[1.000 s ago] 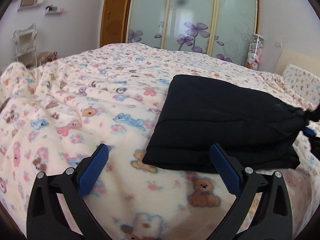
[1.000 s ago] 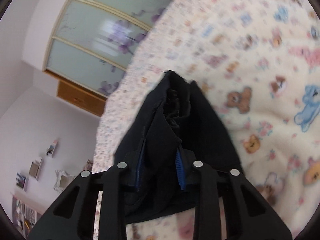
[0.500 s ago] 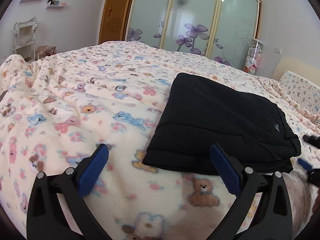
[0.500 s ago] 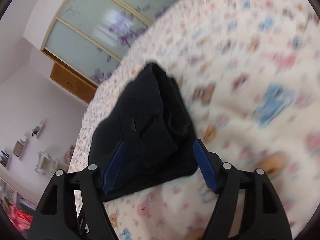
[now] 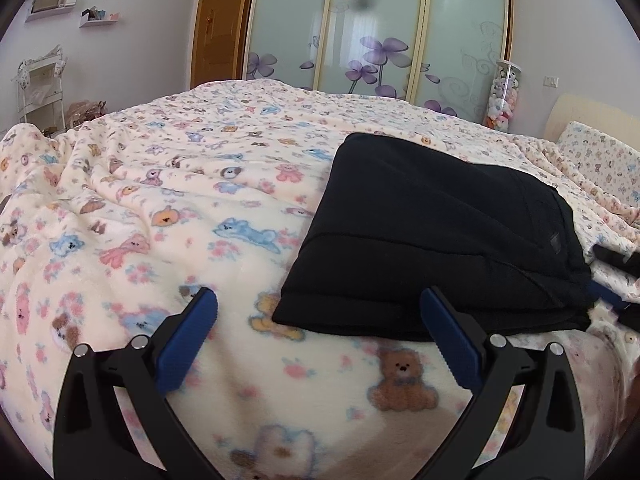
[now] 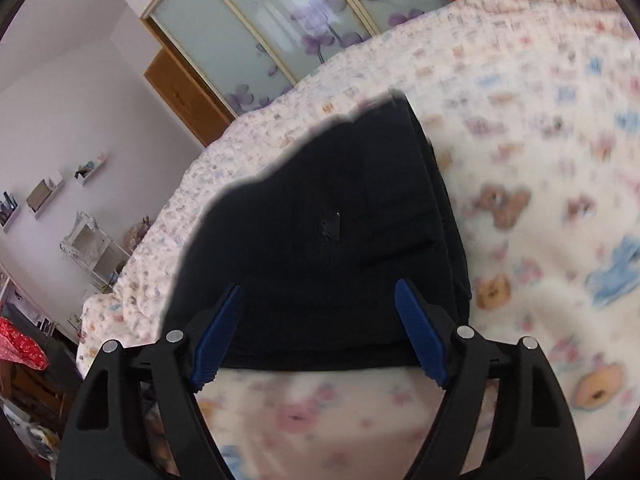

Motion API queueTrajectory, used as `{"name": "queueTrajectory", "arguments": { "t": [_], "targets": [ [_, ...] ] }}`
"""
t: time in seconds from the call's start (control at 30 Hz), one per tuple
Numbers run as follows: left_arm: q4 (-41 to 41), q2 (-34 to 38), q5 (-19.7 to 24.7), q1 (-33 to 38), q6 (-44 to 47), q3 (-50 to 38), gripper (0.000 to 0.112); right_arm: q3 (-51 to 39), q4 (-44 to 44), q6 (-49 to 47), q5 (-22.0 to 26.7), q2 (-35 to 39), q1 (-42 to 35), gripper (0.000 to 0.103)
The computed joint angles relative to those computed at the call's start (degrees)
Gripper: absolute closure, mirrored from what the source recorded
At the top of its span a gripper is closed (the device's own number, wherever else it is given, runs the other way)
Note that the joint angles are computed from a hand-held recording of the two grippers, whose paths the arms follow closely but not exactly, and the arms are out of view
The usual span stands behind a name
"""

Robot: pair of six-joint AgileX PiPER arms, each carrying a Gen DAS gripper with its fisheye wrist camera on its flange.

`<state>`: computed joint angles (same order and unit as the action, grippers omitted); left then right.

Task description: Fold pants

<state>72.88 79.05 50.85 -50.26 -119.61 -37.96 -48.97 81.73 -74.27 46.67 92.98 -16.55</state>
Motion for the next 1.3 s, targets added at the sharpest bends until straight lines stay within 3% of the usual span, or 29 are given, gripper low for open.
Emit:
{"name": "queueTrajectory", "arguments": {
  "t": [0.07,0.2,0.3,0.33,0.43,0.5,0.63,0.8,0.87,1.03,1.1,1.3],
  "targets": [
    [-0.3,0.3,0.0,0.1,0.4,-0.2,0.011,1.4,3.0,-5.5,1.7,0.4,-1.2,0.023],
    [-0.8,0.6,-0.1,0.5,1.2,-0.6,0.011,0.7,1.0,-2.0,5.2,-1.0,-3.2,0.023],
    [-1.0,0.9,-0.4,0.7,1.5,-0.8,0.011,0.4,3.3,-2.2,10.8,-1.2,-5.6,0.020],
    [-1.1,0.9,-0.4,0.7,1.6,-0.8,0.011,0.3,3.3,-2.3,10.8,-1.0,-5.6,0.016],
    [-1.1,0.8,-1.3,1.3,2.1,-0.8,0.011,-1.9,-2.1,0.4,5.0,1.4,-2.0,0.015],
    [-1.3,0.7,-2.0,1.7,2.3,-0.6,0.011,-1.9,-3.2,-0.3,5.0,0.1,-1.9,0.015],
    [-1.3,0.3,-3.4,2.4,1.9,-0.1,0.011,-6.0,-1.8,2.4,14.8,0.8,-8.5,0.015],
    [-1.9,0.8,-3.5,2.7,2.8,-0.6,0.011,-19.8,-10.1,18.7,17.3,9.5,-10.1,0.016],
    [-1.9,0.6,-3.8,2.8,2.8,-0.5,0.011,-24.6,-14.4,24.3,18.2,13.1,-9.2,0.023],
    [-2.0,0.6,-3.9,2.8,2.7,-0.5,0.011,-31.6,-19.6,31.8,20.9,20.1,-6.9,0.023],
    [-1.9,0.5,-4.4,3.1,2.7,-0.4,0.011,-33.4,-23.0,34.7,19.6,21.0,-5.7,0.023],
    [-1.6,0.5,-5.5,3.7,2.3,0.0,0.011,-36.8,-24.5,34.8,21.9,24.0,-4.1,0.023]
  ]
}}
